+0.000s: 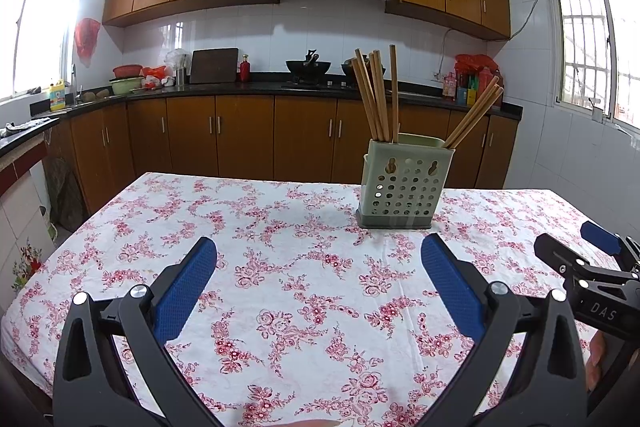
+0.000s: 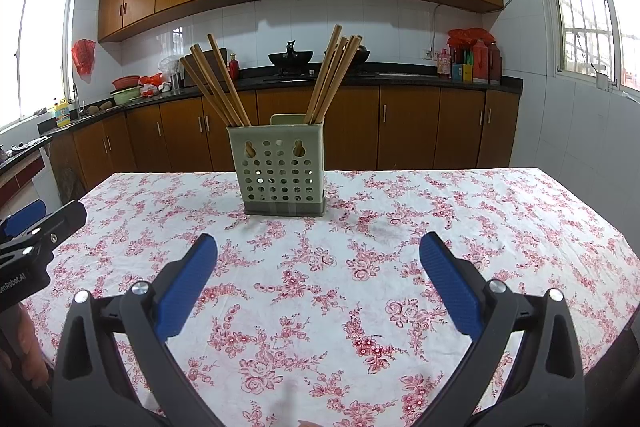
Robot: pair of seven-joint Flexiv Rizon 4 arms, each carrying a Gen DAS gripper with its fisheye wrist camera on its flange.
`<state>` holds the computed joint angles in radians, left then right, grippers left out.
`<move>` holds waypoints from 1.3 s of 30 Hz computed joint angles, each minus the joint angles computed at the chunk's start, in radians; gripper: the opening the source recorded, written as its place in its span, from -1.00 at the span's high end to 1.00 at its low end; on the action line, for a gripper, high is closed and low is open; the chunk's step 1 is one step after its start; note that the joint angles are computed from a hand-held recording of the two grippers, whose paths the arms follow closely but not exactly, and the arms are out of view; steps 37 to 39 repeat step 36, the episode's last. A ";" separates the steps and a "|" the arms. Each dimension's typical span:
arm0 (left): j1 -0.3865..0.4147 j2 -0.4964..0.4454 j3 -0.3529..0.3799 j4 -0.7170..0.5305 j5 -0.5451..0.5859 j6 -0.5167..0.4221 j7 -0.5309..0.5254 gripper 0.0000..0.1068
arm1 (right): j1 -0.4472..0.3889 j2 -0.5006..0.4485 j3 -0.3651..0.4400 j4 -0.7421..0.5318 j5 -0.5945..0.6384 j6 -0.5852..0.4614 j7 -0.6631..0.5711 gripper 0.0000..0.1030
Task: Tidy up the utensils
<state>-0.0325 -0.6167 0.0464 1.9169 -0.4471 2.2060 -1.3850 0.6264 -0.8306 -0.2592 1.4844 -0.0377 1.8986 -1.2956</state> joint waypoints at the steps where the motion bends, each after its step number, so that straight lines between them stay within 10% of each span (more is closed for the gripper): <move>1: 0.001 0.000 -0.001 0.001 0.002 0.000 -0.002 -0.89 | 0.000 0.000 0.000 -0.001 0.000 -0.001 0.000 -0.92; 39: 0.016 0.004 0.000 0.005 0.014 -0.018 -0.021 -0.89 | 0.000 -0.001 0.005 0.001 -0.005 -0.005 0.007 -0.92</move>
